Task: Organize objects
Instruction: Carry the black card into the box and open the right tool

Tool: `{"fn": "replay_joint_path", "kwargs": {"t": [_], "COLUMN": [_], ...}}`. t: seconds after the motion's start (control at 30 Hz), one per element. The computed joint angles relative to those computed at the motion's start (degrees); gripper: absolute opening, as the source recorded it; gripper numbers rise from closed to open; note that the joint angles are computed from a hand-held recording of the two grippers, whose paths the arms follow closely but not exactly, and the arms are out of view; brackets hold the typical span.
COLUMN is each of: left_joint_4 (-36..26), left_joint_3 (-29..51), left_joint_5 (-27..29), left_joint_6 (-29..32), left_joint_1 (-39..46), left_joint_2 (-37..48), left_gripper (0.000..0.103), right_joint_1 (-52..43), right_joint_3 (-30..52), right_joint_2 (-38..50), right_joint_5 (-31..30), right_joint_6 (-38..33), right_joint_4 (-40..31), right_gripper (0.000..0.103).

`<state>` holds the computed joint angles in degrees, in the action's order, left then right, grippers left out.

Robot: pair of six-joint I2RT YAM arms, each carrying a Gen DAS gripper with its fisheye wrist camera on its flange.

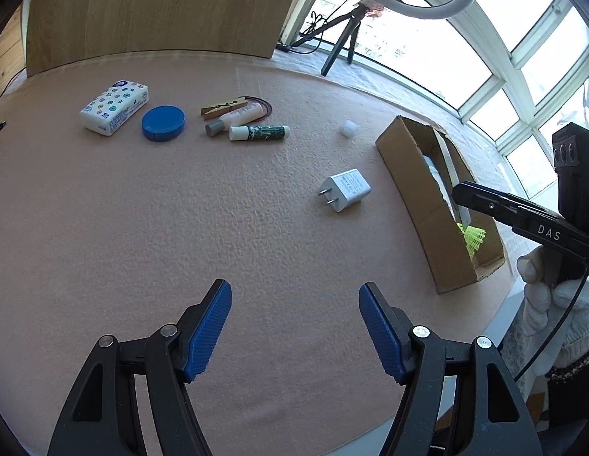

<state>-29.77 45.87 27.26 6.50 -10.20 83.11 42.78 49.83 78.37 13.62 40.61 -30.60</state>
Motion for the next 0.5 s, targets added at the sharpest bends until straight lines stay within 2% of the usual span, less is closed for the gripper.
{"fn": "replay_joint_path", "kwargs": {"t": [0.23, 0.5], "left_joint_4": [2.0, 3.0], "left_joint_3": [0.6, 0.2], "left_joint_5": [-1.3, -2.4], "left_joint_6": [-3.3, -5.2], "left_joint_1": [-6.0, -9.3], "left_joint_2": [1.2, 1.3], "left_gripper": [0.073, 0.073], "right_joint_1": [-5.1, -14.5], "right_joint_3": [-7.0, -11.9], "right_joint_2": [-12.4, -20.2], "right_joint_5": [2.6, 1.5], "right_joint_6": [1.0, -3.0], "right_joint_4": [-6.1, -9.0], "right_gripper": [0.045, 0.045]}}
